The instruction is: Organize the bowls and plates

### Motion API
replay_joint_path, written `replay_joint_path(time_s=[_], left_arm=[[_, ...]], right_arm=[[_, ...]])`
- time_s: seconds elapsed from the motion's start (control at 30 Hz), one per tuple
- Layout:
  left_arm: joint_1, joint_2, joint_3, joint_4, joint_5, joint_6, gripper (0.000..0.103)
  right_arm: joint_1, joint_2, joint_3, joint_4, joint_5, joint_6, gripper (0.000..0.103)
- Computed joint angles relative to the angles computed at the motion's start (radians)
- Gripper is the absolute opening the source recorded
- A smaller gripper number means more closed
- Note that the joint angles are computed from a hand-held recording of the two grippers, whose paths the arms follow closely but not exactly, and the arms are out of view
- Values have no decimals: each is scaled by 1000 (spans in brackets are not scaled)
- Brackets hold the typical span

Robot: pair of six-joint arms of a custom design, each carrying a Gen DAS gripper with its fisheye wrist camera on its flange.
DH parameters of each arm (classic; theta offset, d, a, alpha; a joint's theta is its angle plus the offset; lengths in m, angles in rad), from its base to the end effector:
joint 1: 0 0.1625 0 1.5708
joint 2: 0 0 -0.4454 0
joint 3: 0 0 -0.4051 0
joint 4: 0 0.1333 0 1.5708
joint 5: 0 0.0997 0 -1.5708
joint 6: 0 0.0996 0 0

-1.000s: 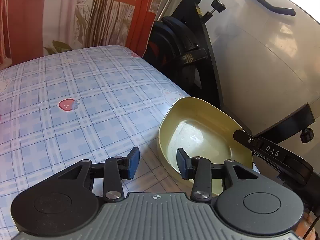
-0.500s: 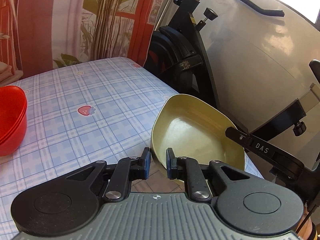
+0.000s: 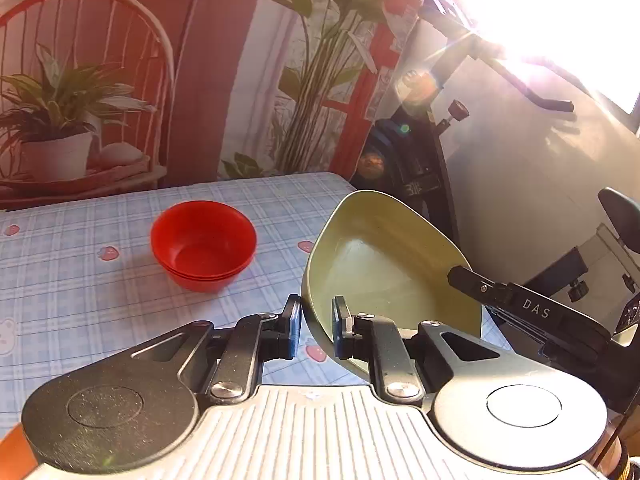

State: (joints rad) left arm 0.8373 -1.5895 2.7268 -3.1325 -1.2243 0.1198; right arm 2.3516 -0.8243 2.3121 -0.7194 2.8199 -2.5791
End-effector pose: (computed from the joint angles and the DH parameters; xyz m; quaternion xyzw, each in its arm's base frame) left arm -0.0708 -0.3282 0.1959 0.3654 0.8916 -0.2487 0.0980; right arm 0.2313 -0.1783 -0.0078 -0.1456 -0.7672 0.5830 0.2242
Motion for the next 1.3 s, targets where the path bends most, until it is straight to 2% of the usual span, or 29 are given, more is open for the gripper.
replay_joint_path(time_s=[0.1,0.17,0.27,0.4,0.63,0.8,0.9,1.13,1.3], left_arm=[[10,-214,-2,163,16,14,17],[17,-328,-14,267,36,42,17],[52,-441,-45,387,43,66,17],[149,-536,-101,486,9,108,17],[308,-565,-155,536,-28,181,17],[448,-498,-188,498,-83,254,17],[508,-458,-196,486,-109,300,17],[636,-368,-217,442,-154,373,17],[683,-335,-219,420,-157,406,17]], right_arm=[[42,66,-106,156,-34,90,5],[62,107,-170,228,-66,104,5],[78,160,-257,327,-130,130,5],[95,229,-365,441,-210,145,5],[112,353,-528,616,-296,198,5],[111,422,-610,728,-340,244,6],[107,463,-650,798,-354,294,6],[94,540,-712,903,-416,376,6],[93,569,-742,940,-433,388,6]])
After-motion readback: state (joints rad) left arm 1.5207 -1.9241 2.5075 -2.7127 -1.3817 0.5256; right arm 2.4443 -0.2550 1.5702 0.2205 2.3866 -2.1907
